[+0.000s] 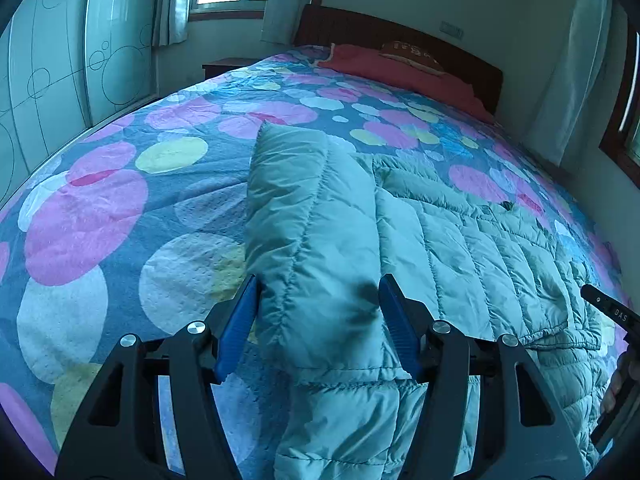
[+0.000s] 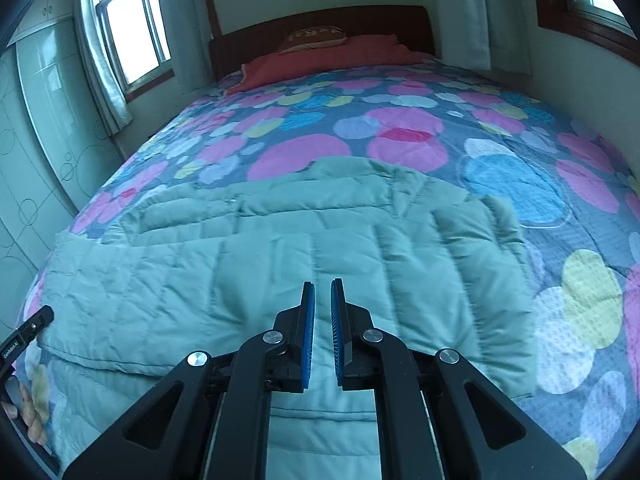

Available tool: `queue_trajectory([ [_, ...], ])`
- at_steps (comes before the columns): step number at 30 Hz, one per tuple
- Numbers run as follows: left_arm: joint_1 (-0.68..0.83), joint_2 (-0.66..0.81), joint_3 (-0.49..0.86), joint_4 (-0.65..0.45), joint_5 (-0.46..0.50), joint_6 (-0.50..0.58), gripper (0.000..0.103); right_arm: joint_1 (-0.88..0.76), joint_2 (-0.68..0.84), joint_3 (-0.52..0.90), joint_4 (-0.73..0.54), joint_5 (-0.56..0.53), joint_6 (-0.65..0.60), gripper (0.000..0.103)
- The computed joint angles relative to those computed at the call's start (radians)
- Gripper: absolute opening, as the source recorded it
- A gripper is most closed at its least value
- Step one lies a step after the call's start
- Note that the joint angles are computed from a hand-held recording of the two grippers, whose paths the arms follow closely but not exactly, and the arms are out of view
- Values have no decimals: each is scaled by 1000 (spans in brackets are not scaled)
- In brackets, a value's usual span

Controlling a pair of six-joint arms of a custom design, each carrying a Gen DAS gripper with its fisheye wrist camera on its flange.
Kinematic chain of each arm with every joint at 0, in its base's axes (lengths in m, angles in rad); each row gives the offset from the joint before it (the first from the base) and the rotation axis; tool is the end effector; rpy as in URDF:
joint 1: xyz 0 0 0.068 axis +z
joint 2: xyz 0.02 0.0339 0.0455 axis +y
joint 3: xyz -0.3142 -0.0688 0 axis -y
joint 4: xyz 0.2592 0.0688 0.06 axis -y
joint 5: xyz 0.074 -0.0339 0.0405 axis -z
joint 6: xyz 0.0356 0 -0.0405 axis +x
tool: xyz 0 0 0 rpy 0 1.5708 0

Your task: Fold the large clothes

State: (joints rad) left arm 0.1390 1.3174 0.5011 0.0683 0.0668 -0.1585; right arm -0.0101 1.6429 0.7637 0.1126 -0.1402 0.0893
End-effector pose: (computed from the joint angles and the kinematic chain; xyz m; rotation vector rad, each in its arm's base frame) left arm 0.2408 0.0313 0.1954 -0.3101 2.2975 -0.0873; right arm 0.3329 0.0016 0.1897 0.0464 2.3364 0.2032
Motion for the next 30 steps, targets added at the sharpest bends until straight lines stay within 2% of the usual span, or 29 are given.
queue_trajectory([
  [3, -55, 25, 9, 5, -76, 1, 65, -92, 36, 9, -16, -22, -22, 8],
  [5, -55, 26, 3, 14, -74, -7, 65, -154, 52, 19, -61, -120, -10, 8],
  [7, -45, 25, 1, 10, -68, -16, 65, -155, 61, 22, -76, -176, 6, 9],
  [10, -23, 7, -4, -3, -59, -18, 65, -96, 53, 4, -40, -171, 19, 14],
  [12, -1, -16, -12, -10, -50, -12, 65, -50, 62, 12, -27, -182, 57, 30],
  [14, 25, -35, -19, -12, -41, -3, 65, -13, 68, 13, -13, -187, 71, 40],
  [17, 72, -43, -26, -12, -14, 8, 65, 47, 80, 19, 10, -160, 91, 50],
  [21, 114, -34, -29, -18, 9, 19, 65, 73, 133, 59, -21, -180, 128, 51],
  [26, 152, -31, -39, -1, 26, 34, 65, 64, 89, 21, 19, -200, 179, 51],
  [30, 165, -15, -37, 5, 36, 30, 65, 86, 87, 29, 8, -209, 172, 51],
])
